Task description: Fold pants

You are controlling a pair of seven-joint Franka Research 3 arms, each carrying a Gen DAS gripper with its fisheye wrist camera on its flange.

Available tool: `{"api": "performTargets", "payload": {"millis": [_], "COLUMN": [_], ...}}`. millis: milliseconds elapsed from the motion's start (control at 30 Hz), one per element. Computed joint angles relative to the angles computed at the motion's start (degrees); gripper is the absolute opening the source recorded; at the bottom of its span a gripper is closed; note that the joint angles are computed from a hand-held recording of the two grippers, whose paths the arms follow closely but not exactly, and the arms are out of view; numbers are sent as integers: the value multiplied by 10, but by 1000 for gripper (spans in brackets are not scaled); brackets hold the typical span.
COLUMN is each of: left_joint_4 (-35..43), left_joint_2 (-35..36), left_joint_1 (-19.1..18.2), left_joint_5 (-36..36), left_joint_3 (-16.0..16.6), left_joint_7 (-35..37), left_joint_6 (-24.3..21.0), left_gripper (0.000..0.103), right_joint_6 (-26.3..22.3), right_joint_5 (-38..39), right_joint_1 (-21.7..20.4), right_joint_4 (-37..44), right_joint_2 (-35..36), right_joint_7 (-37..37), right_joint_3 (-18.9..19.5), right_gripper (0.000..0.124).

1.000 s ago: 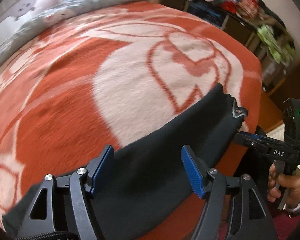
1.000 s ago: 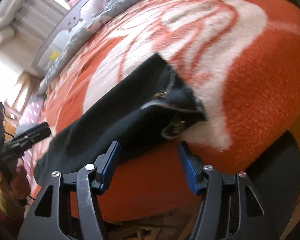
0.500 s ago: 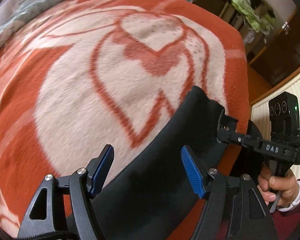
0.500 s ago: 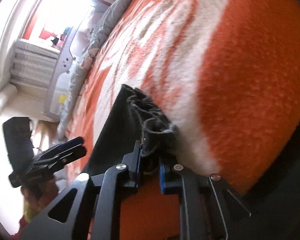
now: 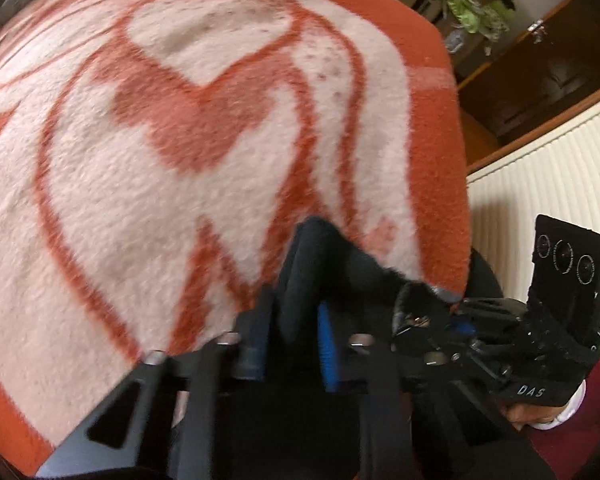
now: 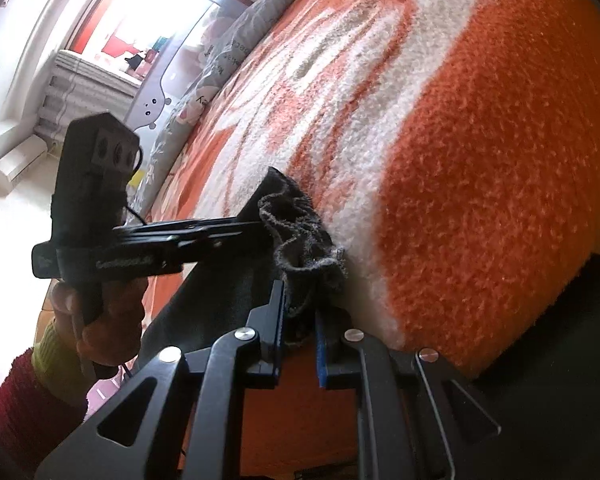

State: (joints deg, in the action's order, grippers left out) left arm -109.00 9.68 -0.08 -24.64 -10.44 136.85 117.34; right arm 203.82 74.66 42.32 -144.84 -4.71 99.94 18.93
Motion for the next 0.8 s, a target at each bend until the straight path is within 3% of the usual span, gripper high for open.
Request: {"api": "performTargets", "payload": {"millis": [133, 233, 367, 467, 600, 700, 800], "left_joint_4": [-20, -37, -60, -77, -108, -125, -142], "left_joint_2": [-24, -58, -112, -151, -208, -236, -258], "left_joint_1": [4, 10, 18, 23, 35, 42, 53], "left_joint_5": [-23, -56, -110, -145, -175, -184, -188], "left_joint_3": [3, 13, 40, 66, 107, 131, 155], "left_joint_7": [9, 23, 51, 68, 88, 86, 84], "left_joint_6": [13, 14, 6, -5, -14, -14, -14], "left_gripper": [10, 9, 9, 9, 9, 9, 9], "right_joint_6": [2, 16, 31, 41, 47, 63, 64], "right_joint_5": [8, -77, -285, -519, -781, -933, -1020], "right_joint_1": [-2, -1, 0, 6, -7, -40, -76], "right_joint_4": [19, 8, -17, -14, 42, 99, 155], "right_joint_2": [5, -6, -21, -15, 28, 73, 114], "right_joint_7": [-38, 8, 128, 269, 433, 549, 612], "right_joint_3": [-2, -9, -37, -95, -141, -138, -111], "right_gripper": [14, 14, 14, 14, 14, 14, 14]}}
